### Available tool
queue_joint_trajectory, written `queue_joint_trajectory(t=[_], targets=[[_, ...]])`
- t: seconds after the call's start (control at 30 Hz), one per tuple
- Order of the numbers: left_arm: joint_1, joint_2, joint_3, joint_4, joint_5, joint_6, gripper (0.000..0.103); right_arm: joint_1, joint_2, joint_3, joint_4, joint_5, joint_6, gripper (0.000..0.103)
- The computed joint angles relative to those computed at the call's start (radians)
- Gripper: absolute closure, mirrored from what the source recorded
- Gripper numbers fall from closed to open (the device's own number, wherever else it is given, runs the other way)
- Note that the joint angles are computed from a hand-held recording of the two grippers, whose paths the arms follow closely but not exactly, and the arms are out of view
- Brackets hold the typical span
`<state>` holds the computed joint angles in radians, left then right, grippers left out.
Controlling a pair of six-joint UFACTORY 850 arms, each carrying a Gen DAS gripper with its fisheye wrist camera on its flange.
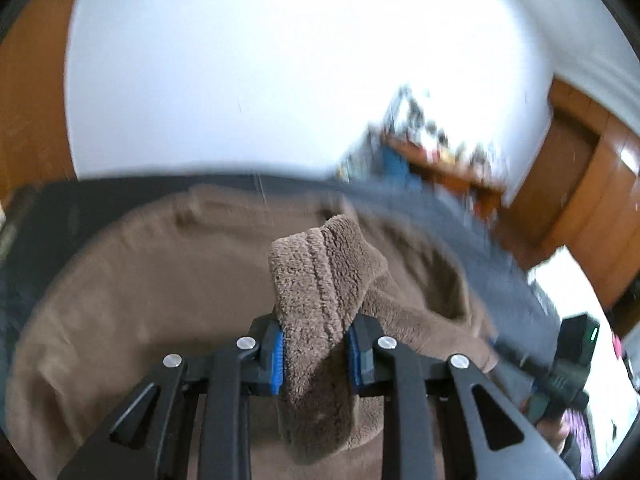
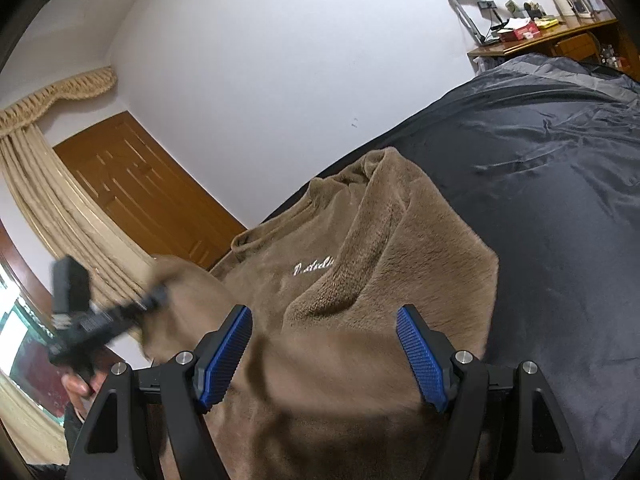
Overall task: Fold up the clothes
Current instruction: 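Fold the sleeve across the body with the left gripper and grasp the hem, then lay the held sleeve cuff onto the sweatshirt body and open the left gripper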
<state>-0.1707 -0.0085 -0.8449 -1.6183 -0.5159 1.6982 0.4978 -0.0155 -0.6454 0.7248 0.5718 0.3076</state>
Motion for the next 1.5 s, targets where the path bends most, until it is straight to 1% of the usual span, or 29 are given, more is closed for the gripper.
queue_joint_trajectory(t=[0.07, 0.13, 0.23, 0.33, 0.4, 0.5, 0.57, 0.67, 0.73, 0.8, 0.87, 0.9, 0.93, 1.0, 1.07, 1.13, 1.17, 1.23, 1.27, 1.33, 1.43, 1.5], targets=[[0.030, 0.033, 0.016, -0.140, -0.002, 0.120, 0.076, 0.011, 0.016, -0.020, 0.153, -0.021, -0.188, 0.026], [0.053, 0.038, 0.022, -0.224, -0.010, 0.184, 0.076, 0.022, 0.035, -0.037, 0.310, -0.012, -0.398, 0.026], [0.100, -0.003, 0.007, -0.202, -0.058, 0.136, 0.076, 0.020, 0.057, -0.074, 0.557, 0.011, -0.712, 0.026], [0.115, -0.061, -0.014, -0.144, -0.063, 0.072, 0.076, 0.004, 0.040, -0.147, 0.795, 0.033, -1.026, 0.026], [0.111, -0.096, -0.023, -0.139, -0.058, 0.058, 0.076, -0.010, -0.003, -0.216, 0.949, 0.052, -1.235, 0.026], [0.131, -0.120, -0.029, -0.105, -0.083, 0.015, 0.076, -0.043, -0.087, -0.327, 1.159, 0.076, -1.549, 0.026], [0.143, -0.128, -0.030, -0.091, -0.099, -0.007, 0.076, -0.057, -0.152, -0.399, 1.266, 0.096, -1.722, 0.026], [0.153, -0.136, -0.034, -0.080, -0.117, -0.025, 0.076, -0.092, -0.260, -0.517, 1.401, 0.072, -1.951, 0.026], [0.159, -0.139, -0.038, -0.088, -0.115, -0.020, 0.076, -0.106, -0.349, -0.616, 1.481, 0.106, -2.100, 0.026], [0.162, -0.146, -0.043, -0.103, -0.100, -0.014, 0.075, -0.114, -0.440, -0.709, 1.494, 0.203, -2.156, 0.026], [0.161, -0.168, -0.059, -0.109, -0.068, -0.025, 0.073, -0.131, -0.505, -0.769, 1.478, 0.285, -2.149, 0.026], [0.153, -0.187, -0.073, -0.085, -0.034, -0.054, 0.073, -0.146, -0.530, -0.791, 1.475, 0.310, -2.135, 0.026], [0.139, -0.213, -0.092, -0.042, 0.015, -0.103, 0.073, -0.160, -0.544, -0.802, 1.478, 0.314, -2.123, 0.026], [0.112, -0.266, -0.133, 0.093, 0.105, -0.247, 0.072, -0.189, -0.539, -0.791, 1.484, 0.271, -2.078, 0.026], [0.089, -0.313, -0.168, 0.267, 0.172, -0.425, 0.070, -0.198, -0.533, -0.785, 1.484, 0.258, -2.057, 0.026], [0.076, -0.331, -0.179, 0.335, 0.210, -0.489, 0.068, -0.190, -0.544, -0.793, 1.454, 0.280, -2.057, 0.026], [0.068, -0.333, -0.179, 0.353, 0.233, -0.501, 0.066, -0.186, -0.551, -0.798, 1.440, 0.292, -2.058, 0.025], [0.049, -0.324, -0.169, 0.341, 0.293, -0.475, 0.061, -0.177, -0.568, -0.815, 1.418, 0.317, -2.069, 0.025], [0.038, -0.319, -0.162, 0.335, 0.330, -0.461, 0.056, -0.176, -0.567, -0.814, 1.415, 0.317, -2.073, 0.025], [0.027, -0.316, -0.152, 0.302, 0.369, -0.415, 0.054, -0.183, -0.551, -0.799, 1.422, 0.282, -2.085, 0.025], [0.033, -0.302, -0.141, 0.272, 0.363, -0.385, 0.050, -0.192, -0.486, -0.737, 1.448, 0.208, -2.098, 0.025], [0.047, -0.280, -0.125, 0.177, 0.338, -0.297, 0.044, -0.177, -0.408, -0.659, 1.398, 0.196, -2.041, 0.025]])
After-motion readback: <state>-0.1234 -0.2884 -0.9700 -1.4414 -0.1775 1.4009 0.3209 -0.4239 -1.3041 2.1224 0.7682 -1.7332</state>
